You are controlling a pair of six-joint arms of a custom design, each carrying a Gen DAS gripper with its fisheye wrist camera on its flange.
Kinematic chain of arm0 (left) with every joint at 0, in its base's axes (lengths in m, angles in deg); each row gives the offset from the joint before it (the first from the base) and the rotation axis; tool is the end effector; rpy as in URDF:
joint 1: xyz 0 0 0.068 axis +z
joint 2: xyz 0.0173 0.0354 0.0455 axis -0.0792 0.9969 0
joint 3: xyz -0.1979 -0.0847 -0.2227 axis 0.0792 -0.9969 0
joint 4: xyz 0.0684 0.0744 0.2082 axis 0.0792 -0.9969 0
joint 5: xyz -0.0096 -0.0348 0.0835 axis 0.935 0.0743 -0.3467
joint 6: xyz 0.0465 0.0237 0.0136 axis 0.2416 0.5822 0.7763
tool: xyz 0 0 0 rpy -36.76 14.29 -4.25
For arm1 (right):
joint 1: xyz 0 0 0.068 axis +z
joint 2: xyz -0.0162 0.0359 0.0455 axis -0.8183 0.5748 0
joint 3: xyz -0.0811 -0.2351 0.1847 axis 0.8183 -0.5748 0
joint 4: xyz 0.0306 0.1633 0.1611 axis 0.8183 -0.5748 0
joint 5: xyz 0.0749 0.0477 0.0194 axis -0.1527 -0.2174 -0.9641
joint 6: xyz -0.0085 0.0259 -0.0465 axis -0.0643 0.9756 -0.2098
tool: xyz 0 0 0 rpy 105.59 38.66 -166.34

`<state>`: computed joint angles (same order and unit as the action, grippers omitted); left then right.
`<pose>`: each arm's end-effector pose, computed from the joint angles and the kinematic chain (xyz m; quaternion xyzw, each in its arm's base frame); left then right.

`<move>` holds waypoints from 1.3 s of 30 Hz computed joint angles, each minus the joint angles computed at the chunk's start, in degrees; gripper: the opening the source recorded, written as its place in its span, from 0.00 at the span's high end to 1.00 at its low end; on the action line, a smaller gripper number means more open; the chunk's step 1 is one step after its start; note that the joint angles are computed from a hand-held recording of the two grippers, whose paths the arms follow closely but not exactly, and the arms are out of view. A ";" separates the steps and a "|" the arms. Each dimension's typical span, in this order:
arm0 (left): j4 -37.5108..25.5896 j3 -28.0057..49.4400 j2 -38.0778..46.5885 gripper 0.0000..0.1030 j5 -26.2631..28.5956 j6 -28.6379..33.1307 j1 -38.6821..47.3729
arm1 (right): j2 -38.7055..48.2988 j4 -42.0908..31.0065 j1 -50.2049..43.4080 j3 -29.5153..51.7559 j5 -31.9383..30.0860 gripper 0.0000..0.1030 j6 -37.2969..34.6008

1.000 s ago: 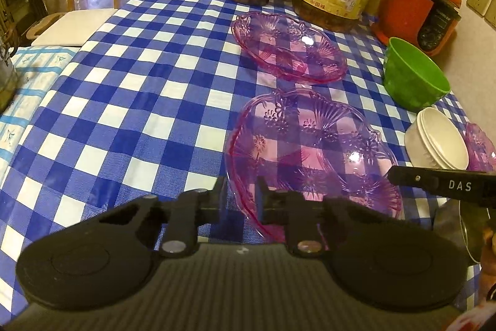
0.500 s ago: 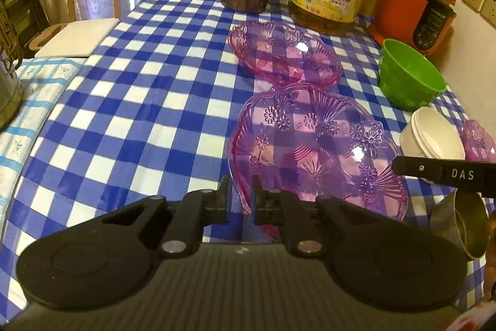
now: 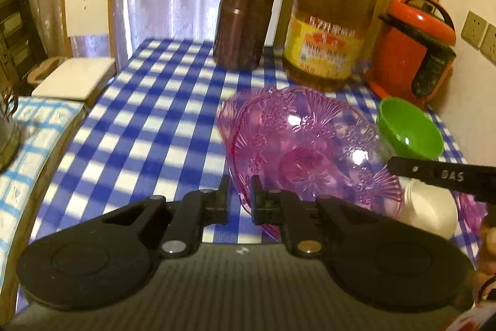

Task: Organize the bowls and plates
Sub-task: 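Lift the pink plate with both tools and carry it toward the other pink plate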

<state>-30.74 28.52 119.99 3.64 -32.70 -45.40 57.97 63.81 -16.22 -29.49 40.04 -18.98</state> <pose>0.1624 -0.1166 0.2390 -0.1017 0.9118 -0.0220 0.3972 0.2370 0.1882 0.2011 -0.1251 0.8940 0.2013 0.3803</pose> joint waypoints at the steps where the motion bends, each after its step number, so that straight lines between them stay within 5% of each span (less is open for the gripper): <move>1: 1.25 0.47 0.63 0.90 0.86 1.64 1.55 | 1.13 0.07 -0.64 1.31 -0.20 0.93 -0.25; 9: 10.49 3.68 9.03 0.90 6.98 11.19 12.05 | 9.58 1.27 -4.56 10.87 -1.92 0.93 -1.57; 20: 19.48 5.16 20.61 0.89 11.30 16.26 18.19 | 19.79 0.09 -6.41 20.72 -2.35 0.93 -4.60; 39: 22.62 5.44 27.46 0.87 7.83 18.82 17.41 | 25.30 1.35 -6.52 22.86 -2.68 0.93 -7.52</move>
<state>-8.13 33.96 147.45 11.47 -13.89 -27.99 83.27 65.16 -22.74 -6.63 37.37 -26.50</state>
